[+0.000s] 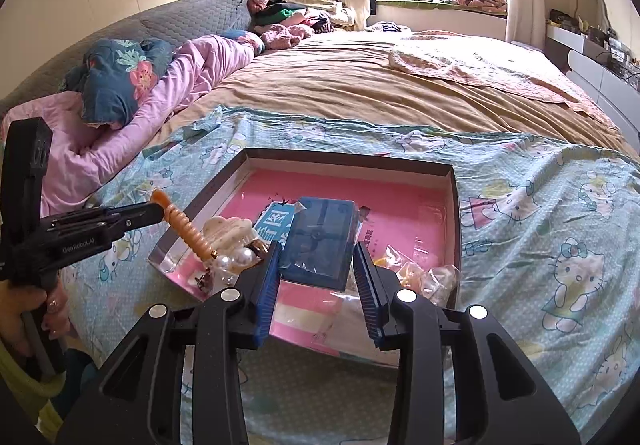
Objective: Organize jewelry
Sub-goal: 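Carry the coil and blue case into the box and open both tools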
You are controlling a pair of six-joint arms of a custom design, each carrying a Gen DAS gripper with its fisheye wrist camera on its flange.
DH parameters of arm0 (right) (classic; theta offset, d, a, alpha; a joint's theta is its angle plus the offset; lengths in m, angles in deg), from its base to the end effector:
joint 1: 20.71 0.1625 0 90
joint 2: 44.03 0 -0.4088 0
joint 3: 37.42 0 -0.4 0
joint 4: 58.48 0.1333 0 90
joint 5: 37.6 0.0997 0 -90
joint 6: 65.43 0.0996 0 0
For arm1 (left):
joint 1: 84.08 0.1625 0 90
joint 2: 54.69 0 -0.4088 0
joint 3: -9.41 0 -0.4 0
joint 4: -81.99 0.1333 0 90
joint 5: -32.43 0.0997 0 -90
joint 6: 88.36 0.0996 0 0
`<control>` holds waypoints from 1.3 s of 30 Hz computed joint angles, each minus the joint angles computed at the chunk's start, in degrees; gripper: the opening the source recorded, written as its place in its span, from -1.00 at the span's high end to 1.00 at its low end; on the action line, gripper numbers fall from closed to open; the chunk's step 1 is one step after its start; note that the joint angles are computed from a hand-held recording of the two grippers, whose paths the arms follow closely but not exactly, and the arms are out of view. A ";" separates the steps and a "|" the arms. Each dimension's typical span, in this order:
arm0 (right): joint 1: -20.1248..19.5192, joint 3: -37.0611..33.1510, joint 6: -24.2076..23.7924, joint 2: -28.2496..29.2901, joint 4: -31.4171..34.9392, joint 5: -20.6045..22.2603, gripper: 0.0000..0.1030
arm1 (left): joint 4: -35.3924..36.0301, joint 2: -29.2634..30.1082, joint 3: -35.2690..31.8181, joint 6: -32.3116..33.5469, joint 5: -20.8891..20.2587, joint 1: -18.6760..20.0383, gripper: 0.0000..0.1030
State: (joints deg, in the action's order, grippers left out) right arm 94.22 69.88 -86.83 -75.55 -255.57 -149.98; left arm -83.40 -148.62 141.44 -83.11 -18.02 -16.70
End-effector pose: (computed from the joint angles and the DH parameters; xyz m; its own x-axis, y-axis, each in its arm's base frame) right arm 0.3309 -0.4856 -0.0384 -0.7270 -0.4785 0.4925 -0.6717 0.6446 -0.3651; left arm 0.0229 -0.4565 0.3228 -0.8285 0.0079 -0.5599 0.3834 0.7367 -0.5570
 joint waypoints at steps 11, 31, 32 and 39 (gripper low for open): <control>-0.21 -1.55 0.47 2.10 2.31 0.76 0.32 | -1.05 1.82 -0.13 0.63 1.39 0.90 0.88; -0.15 -4.19 1.27 5.47 6.06 -1.23 0.25 | -0.28 1.58 0.23 0.08 2.21 1.64 0.88; -0.12 -3.93 1.28 5.30 5.66 -1.23 0.23 | -0.16 1.49 0.31 -0.05 2.31 1.47 0.88; 0.59 -0.84 1.79 3.25 1.77 -1.32 -0.02 | 0.02 0.70 0.82 -0.39 2.78 0.60 0.71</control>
State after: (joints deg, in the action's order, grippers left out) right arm 94.81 69.04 -85.04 -72.30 -253.79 -151.31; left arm -83.38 -147.93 142.26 -83.50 -15.24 -16.10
